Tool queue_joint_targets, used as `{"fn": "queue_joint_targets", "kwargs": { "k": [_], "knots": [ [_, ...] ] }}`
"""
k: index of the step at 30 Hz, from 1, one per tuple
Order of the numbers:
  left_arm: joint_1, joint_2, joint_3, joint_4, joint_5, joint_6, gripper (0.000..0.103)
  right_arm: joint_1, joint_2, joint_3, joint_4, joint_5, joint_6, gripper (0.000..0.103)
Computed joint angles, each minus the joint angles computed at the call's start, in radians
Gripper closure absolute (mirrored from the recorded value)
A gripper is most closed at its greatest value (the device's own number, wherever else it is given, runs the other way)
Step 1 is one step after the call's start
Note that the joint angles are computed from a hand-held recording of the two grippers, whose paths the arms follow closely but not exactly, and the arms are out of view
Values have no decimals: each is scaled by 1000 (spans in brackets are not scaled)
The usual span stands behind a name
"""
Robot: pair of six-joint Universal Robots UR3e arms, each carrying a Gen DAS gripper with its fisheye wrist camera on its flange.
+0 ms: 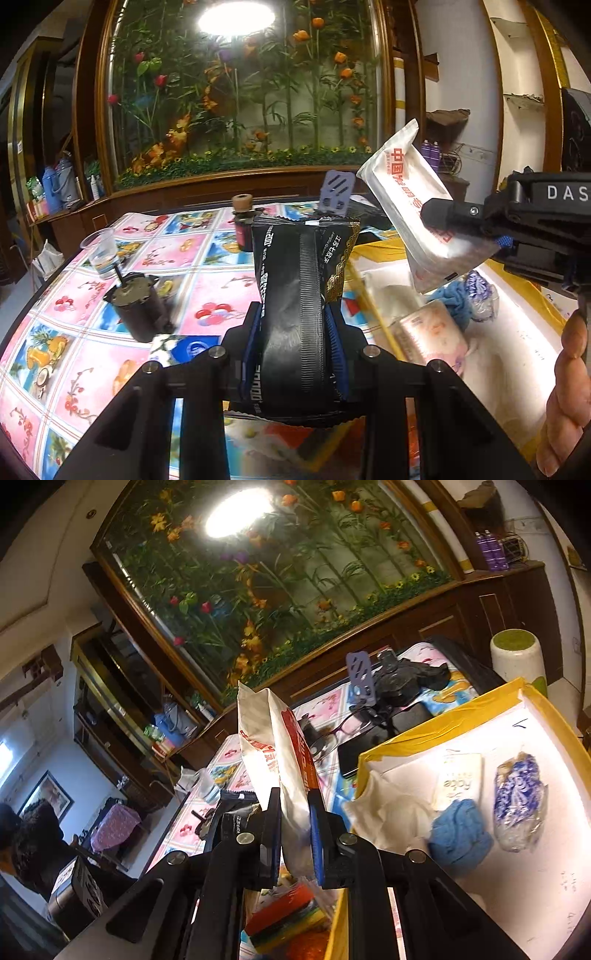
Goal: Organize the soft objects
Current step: 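Carry the black packet and white-red bag over the box with both tools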
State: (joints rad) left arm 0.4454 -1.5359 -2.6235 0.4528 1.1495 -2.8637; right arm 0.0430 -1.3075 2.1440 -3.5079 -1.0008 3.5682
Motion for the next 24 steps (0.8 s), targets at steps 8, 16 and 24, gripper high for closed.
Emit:
{"fn": "queue_joint_targets", "kwargs": {
  "k": [8, 16, 24],
  "knots": [
    [-192, -75, 145, -55, 98, -81, 70, -159, -71, 96, -8, 61, 2, 89],
    [-369, -149, 321, -198, 135, -154, 70, -322, -144, 170, 36, 112, -30, 89],
    [-408, -191, 413, -357, 92, -168, 70, -308, -227, 152, 196, -114, -93, 89]
  ]
}}
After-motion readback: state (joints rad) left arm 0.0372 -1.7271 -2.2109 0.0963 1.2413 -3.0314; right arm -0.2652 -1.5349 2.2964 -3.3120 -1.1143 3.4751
